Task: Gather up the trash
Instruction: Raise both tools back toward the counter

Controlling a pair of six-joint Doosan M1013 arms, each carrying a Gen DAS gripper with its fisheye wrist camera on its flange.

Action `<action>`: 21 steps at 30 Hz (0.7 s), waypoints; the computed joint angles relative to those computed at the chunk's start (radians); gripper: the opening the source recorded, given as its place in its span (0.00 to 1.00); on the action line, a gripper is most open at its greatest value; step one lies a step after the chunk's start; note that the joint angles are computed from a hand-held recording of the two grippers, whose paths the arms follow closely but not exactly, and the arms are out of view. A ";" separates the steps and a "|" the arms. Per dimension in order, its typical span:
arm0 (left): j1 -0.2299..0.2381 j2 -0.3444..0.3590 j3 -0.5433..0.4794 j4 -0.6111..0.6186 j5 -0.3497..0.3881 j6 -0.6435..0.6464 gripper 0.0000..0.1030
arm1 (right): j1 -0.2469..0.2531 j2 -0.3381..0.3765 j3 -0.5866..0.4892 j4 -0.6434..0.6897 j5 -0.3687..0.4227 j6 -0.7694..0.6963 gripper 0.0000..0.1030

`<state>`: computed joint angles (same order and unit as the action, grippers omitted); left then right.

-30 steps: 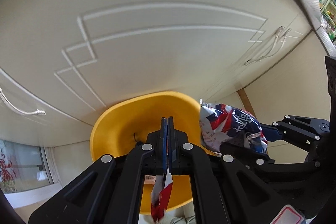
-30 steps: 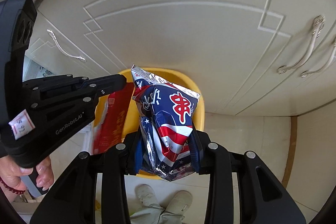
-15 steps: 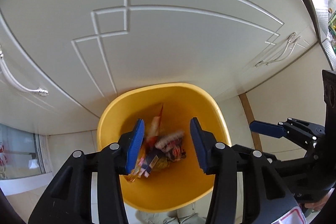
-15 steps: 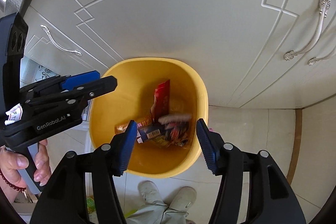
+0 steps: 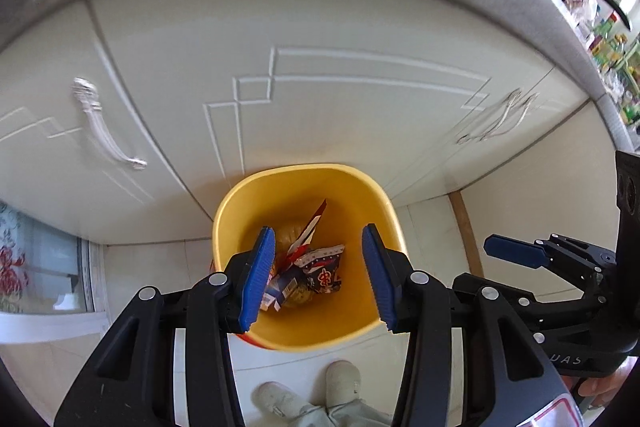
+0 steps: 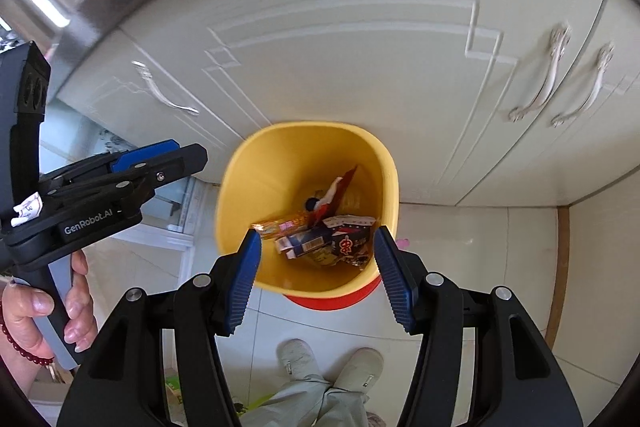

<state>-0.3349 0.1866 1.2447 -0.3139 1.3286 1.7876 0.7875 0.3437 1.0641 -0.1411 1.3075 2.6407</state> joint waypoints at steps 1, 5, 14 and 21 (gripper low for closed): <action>0.000 -0.006 -0.004 0.003 0.004 -0.006 0.44 | 0.003 -0.003 -0.013 -0.001 0.002 -0.004 0.58; -0.004 -0.034 -0.038 0.028 0.032 -0.042 0.44 | 0.019 -0.008 -0.075 -0.019 0.027 -0.030 0.58; -0.001 -0.026 -0.181 0.054 0.031 -0.084 0.47 | 0.028 0.018 -0.260 -0.113 0.092 -0.088 0.58; 0.026 0.105 -0.409 0.091 0.053 -0.131 0.63 | -0.030 0.108 -0.454 -0.187 0.139 -0.141 0.62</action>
